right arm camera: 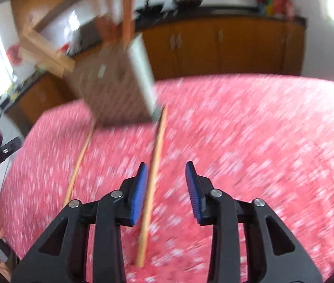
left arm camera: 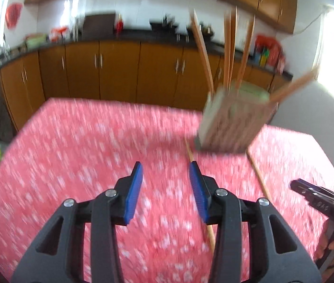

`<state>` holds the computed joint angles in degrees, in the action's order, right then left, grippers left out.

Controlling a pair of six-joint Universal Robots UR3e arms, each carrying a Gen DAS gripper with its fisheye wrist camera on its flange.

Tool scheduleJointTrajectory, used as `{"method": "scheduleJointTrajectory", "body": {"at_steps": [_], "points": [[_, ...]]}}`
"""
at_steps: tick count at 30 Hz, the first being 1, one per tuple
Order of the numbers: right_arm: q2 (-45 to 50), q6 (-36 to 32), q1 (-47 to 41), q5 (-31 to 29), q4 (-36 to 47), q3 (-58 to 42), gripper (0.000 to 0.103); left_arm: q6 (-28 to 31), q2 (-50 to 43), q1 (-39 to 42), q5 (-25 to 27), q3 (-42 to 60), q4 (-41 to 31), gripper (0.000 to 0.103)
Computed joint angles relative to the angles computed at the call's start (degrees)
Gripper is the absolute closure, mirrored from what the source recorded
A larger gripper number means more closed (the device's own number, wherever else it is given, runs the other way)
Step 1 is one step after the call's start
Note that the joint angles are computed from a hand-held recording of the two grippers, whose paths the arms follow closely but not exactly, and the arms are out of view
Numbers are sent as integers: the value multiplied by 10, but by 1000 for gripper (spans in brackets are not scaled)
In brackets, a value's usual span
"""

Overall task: Organize utensils
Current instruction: 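Move the left tool back and grasp a chopstick while the right tool grasps the last one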

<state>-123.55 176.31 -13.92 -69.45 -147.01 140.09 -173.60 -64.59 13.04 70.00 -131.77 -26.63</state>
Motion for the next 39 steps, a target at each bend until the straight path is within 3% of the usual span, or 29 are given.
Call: {"method": "scheduleJointTrajectory", "body": {"at_steps": [3,6,8,14,17,20,28,33,39], "points": [[101,35,107,-79,-92,-2,70,2,-10,-17,-1,-26,3,62],[154,50,144,-117,-116,-11,88,3,-26,-36,-1,-34,8,62],[149,46,128,-117,-131,4,95,-5,-44,-56,7,-31,17,62],[79,40,28,-84,-90,34,95,-52,-135,-135,58,1,60,64],[62,27,7,-78,-75,38,95,-64,-175,-164,91,15,73,74],[48,15,-7,-68,-68,47,95,-72,-210,-192,141,30,94,93],[87,26,18,-87,-110,41,95,-59,-203,-115,144,25,91,95],[150,37,35,-112,-156,19,95,-22,-194,-53,97,16,85,94],[202,35,53,-132,-183,-9,95,-7,-205,-49,88,18,96,92]]}}
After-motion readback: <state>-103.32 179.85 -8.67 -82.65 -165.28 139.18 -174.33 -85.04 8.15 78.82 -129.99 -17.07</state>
